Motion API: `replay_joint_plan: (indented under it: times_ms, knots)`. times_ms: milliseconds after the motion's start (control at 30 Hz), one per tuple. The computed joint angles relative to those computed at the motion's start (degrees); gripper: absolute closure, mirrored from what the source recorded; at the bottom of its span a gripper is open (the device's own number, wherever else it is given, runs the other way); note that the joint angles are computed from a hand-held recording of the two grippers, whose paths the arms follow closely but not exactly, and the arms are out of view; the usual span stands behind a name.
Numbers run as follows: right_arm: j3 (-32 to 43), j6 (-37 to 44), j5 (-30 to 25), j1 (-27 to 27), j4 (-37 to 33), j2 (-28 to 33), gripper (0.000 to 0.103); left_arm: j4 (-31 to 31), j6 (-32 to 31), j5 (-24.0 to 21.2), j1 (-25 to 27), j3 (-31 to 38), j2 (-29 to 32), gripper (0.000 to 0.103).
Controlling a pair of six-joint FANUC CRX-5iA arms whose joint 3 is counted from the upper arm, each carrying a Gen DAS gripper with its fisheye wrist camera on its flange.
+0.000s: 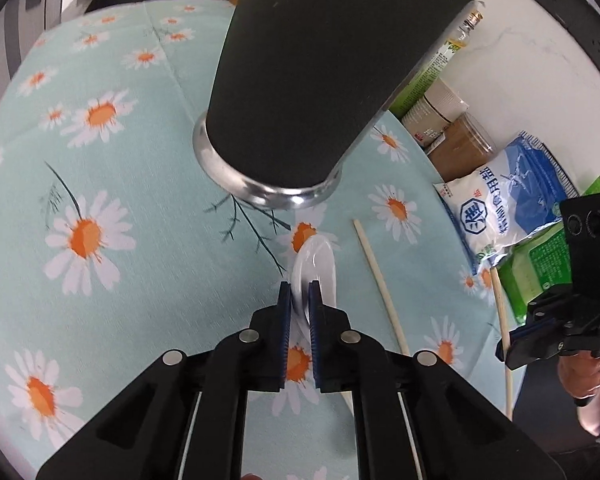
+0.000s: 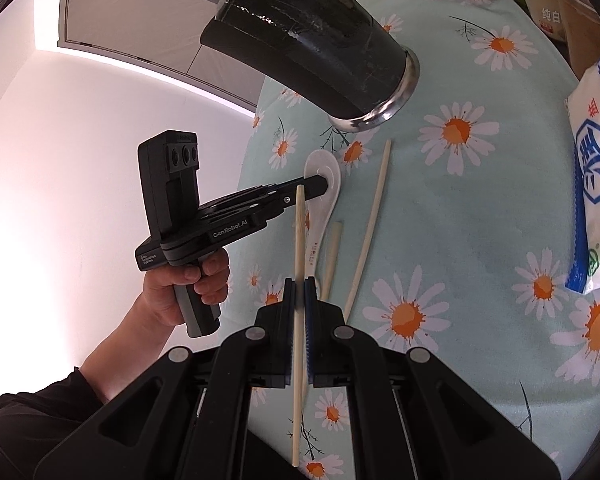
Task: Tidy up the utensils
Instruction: 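Carry the held spoon and chopstick up over the black holder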
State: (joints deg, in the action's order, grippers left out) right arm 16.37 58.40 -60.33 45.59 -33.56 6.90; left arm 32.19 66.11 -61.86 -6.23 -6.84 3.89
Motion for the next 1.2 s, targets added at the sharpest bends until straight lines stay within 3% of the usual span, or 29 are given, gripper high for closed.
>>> replay_joint_plan:
  times_ms: [233,633,1000,1200]
  knots:
    - [2.0,-0.6,0.2,1.0,0.8,2.1,0.097,-2.3,-1.4,0.9,-1.0,1.9,-0.8,0.097]
    - [3.4,-2.1,1.6,2.1,3.9,2.7,0.097,1.7,-2.4,3.1,0.2,-1.9,-6.4,0.097]
    - [4.2,-5.0,6.4,5.7,11.6,3.3,0.097,5.8,-2.0,5.2,1.7,-5.0,-12.3,0.097]
    - [4.2,-10.0,10.2,8.6,20.0,3.2,0.097,9.2,-5.1,6.2,2.5,-5.6,-14.2,0.097]
